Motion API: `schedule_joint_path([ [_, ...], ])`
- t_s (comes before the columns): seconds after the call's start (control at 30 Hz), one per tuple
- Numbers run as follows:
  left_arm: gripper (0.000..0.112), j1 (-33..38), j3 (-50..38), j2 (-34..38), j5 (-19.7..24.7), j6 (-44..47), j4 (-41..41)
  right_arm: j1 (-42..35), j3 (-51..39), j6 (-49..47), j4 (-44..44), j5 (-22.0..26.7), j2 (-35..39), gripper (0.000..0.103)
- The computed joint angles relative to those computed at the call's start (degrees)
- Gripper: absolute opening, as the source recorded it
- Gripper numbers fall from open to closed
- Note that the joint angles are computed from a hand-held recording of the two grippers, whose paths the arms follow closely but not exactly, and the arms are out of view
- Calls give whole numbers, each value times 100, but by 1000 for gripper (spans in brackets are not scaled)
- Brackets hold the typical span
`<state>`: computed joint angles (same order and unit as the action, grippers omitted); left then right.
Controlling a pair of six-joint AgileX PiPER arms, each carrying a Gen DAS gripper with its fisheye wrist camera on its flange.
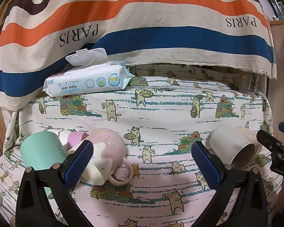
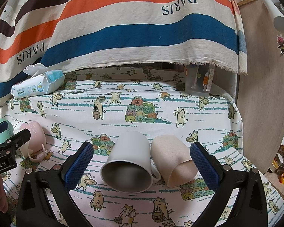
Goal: Flip cup upside down
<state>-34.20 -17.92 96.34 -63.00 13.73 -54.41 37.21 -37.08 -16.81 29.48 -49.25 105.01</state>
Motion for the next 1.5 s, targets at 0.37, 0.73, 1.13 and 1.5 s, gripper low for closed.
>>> schedule_joint_path([
  [0.37,103,49,19,-11,-1,-17,64,-47,44,4,-35,-109,-14,103],
  [0.73,103,-132,153,-1266,474,654,54,-598,353,775,-795,-177,-563,103],
  [1.13,103,-73,-1394,-1019,2357,2057,-737,-1787,132,2725,-2183,697,-719,103],
  [1.5,94,501,-3565,513,4736,4384,-2969,-2259,-544,3314,-2653,1757,-300,84],
])
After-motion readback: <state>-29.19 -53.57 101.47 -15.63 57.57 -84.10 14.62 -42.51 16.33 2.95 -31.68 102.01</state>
